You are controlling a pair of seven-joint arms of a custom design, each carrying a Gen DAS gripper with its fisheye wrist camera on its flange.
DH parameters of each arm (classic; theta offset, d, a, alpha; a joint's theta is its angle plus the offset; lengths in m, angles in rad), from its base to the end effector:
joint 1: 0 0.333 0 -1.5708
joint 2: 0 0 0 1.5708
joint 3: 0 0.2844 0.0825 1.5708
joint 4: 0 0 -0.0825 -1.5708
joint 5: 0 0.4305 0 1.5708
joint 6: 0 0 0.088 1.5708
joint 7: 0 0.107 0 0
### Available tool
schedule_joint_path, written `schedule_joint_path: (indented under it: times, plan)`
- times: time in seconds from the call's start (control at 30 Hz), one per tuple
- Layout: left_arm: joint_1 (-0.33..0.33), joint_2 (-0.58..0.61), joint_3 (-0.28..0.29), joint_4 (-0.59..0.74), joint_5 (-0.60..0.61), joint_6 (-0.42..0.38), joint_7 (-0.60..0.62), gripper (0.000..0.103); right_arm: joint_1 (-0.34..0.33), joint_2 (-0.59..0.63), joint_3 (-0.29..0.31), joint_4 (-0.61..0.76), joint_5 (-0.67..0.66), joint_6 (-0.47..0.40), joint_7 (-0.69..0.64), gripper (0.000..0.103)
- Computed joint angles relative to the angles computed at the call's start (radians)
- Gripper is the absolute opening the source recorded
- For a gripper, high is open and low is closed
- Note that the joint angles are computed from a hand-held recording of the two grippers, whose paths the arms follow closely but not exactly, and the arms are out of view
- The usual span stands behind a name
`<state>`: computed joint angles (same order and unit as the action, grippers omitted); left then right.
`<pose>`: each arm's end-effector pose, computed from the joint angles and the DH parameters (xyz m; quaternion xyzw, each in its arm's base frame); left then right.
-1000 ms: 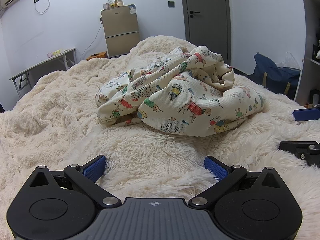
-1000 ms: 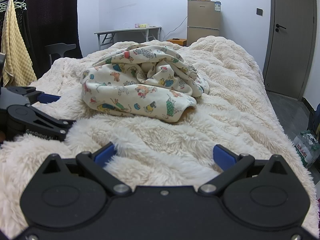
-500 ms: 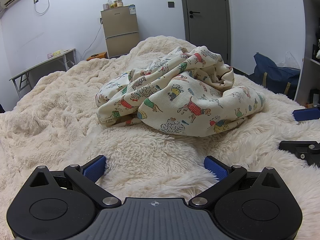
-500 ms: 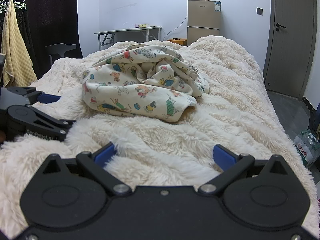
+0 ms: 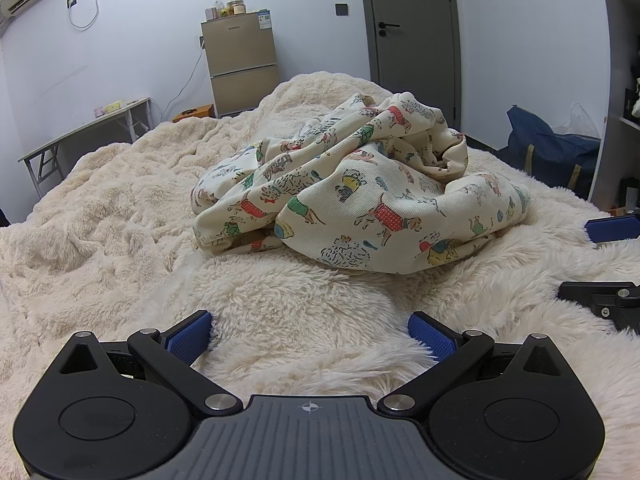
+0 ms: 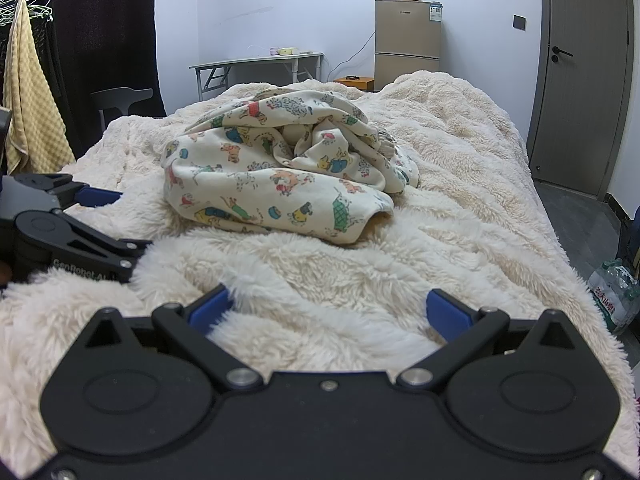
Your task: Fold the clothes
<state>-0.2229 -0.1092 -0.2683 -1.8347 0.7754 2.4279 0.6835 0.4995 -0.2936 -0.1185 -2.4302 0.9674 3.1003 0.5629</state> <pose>0.5503 -0.2997 0.6136 -0.6161 0.6357 -0.2795 0.3717 0.5121 0.1297 0.4453 -0.7415 0.4774 -0.2460 0.4022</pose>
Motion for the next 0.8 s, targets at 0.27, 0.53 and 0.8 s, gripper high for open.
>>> schedule_joint_path:
  times: [0.27, 0.53, 0.8]
  plan:
    - [-0.001, 0.000, 0.001, -0.001, -0.002, 0.003, -0.001, 0.103, -0.003, -0.001, 0.003, 0.000, 0.000, -0.001, 0.001, 0.103]
    - [-0.001, 0.001, 0.002, 0.000, -0.008, 0.007, 0.003, 0.103, -0.005, -0.002, 0.003, -0.001, -0.003, -0.005, 0.005, 0.103]
    - [0.001, -0.002, 0.003, -0.003, -0.016, 0.013, 0.010, 0.103, -0.009, -0.002, 0.005, 0.001, 0.000, -0.012, 0.005, 0.103]
